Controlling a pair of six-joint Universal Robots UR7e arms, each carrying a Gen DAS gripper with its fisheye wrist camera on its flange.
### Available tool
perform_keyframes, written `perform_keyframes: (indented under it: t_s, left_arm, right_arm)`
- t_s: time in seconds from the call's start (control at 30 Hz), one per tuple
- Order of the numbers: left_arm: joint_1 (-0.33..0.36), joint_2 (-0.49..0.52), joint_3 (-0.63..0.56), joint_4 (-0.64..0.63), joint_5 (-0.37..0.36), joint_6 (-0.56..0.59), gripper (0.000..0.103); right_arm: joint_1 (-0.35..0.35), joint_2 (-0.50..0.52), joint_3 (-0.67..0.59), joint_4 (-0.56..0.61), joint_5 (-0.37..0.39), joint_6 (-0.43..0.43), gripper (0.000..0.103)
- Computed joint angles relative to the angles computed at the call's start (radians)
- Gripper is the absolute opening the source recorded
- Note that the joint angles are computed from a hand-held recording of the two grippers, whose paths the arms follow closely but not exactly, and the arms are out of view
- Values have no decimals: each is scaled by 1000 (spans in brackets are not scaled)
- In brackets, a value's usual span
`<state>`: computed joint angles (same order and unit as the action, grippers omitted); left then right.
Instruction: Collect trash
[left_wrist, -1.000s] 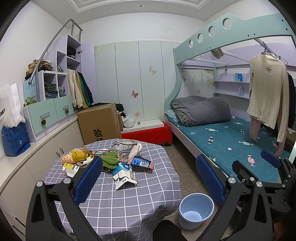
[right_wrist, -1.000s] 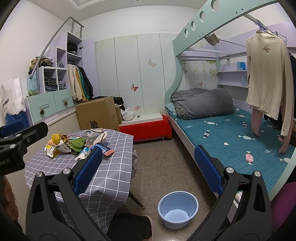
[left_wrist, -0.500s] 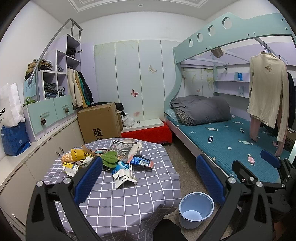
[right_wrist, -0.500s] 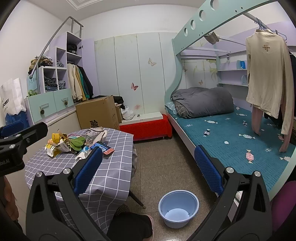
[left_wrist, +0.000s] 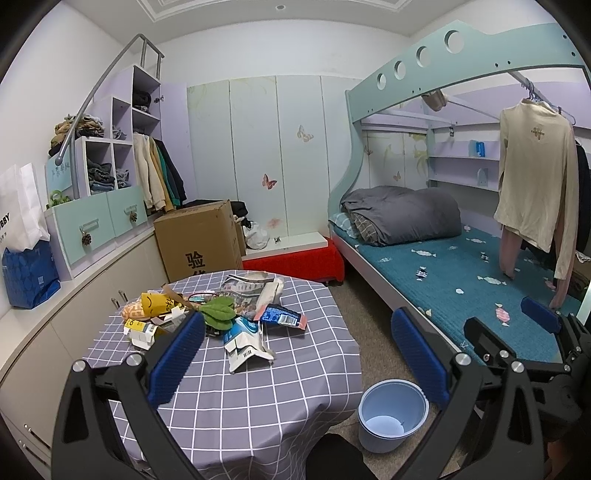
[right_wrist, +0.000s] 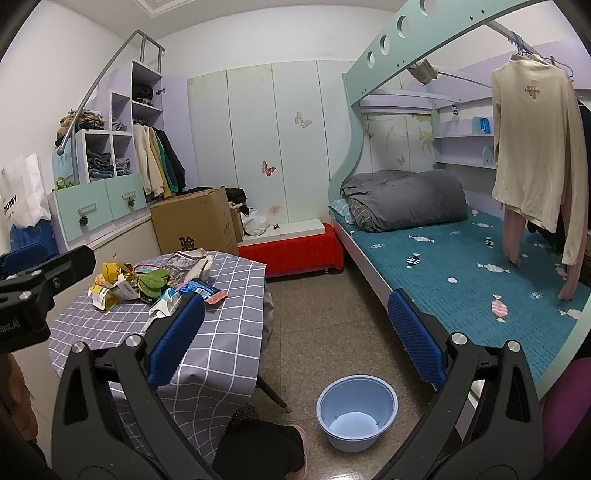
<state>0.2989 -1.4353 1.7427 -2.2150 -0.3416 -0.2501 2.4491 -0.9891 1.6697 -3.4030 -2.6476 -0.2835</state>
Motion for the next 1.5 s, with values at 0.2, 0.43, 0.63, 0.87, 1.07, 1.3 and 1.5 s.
perform_keyframes:
  t_s: [0.2,0.43,0.63,0.87,1.07,1.3,1.5]
  left_arm:
    - [21,5,1,6,-22,1,99]
    - [63,24,-11,-27,-39,37,99]
    - [149,27,-47,44,-109,2,99]
    - [310,31,-156,151,-212,-117,99]
    - [396,56,-224,165,-209,-133,99]
    - [449,86,-266,204,-211,-115,99]
    - [493,167,-381,203,-251,-91,99]
  right_arm:
    - [-9,16,-17,34,-32,1,97]
    - [-21,71,-61,-55,-55,-89,97]
    - [-70,64,-84,195,23,127,97]
    - [-117,170,-212,324,133,149,97]
    - [-161,277,-374,441,196,174,97]
    - [-200,365,-531,665,184,104,97]
    - [-213,438,-648,716,181,34,97]
